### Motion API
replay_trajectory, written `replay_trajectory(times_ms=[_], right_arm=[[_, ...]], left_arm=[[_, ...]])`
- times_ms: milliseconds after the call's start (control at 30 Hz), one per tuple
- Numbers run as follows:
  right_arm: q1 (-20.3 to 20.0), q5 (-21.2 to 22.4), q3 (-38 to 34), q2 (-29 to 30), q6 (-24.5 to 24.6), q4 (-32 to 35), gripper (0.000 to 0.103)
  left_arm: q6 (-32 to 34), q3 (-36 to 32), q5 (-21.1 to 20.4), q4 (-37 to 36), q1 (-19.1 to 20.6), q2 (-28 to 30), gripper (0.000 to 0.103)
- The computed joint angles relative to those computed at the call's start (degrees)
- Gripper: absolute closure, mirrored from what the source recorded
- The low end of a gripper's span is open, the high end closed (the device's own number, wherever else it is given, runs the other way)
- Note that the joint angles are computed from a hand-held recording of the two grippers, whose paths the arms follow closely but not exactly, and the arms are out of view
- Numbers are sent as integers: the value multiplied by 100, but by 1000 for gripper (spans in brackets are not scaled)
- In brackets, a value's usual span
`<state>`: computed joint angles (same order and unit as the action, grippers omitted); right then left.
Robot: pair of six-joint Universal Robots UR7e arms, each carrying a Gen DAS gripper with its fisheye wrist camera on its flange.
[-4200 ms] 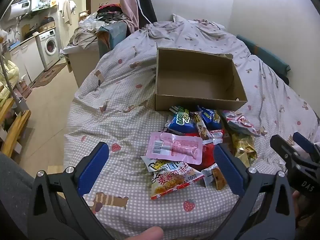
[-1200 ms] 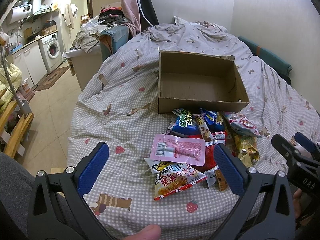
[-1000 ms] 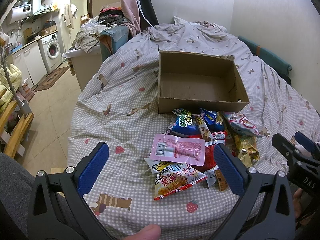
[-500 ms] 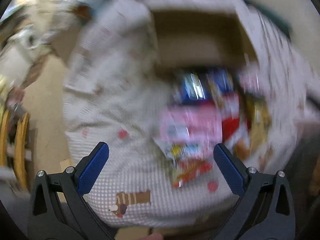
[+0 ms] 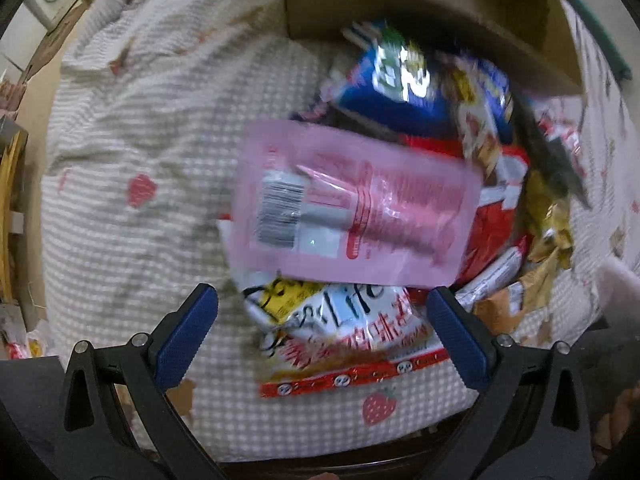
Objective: Organize snacks
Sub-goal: 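Grasp the white Power's Life chip bag with the left gripper, then lift the white chip bag with the left gripper while the right gripper grasps the tan paper snack bag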
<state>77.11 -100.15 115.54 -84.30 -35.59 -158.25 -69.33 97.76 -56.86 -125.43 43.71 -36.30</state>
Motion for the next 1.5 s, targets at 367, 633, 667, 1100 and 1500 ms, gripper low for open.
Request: replay_trajectory(times_ms=[367, 633, 667, 1100, 1500], right_arm=[[-20, -13, -15, 11, 78, -33, 0], [-75, 102, 31, -51, 46, -110, 0], [-83, 109, 35, -64, 53, -87, 0], [-427, 105, -784, 325, 1314, 2664, 0], [-781, 610, -561, 592, 3426, 2895, 21]], left_arm=[[143, 127, -24, 1, 24, 200, 42], [55, 439, 289, 126, -249, 22, 59], [52, 472, 330, 171, -308, -35, 60], [-599, 529, 1675, 961, -865, -697, 61], [-85, 566, 1564, 161, -831, -647, 61]])
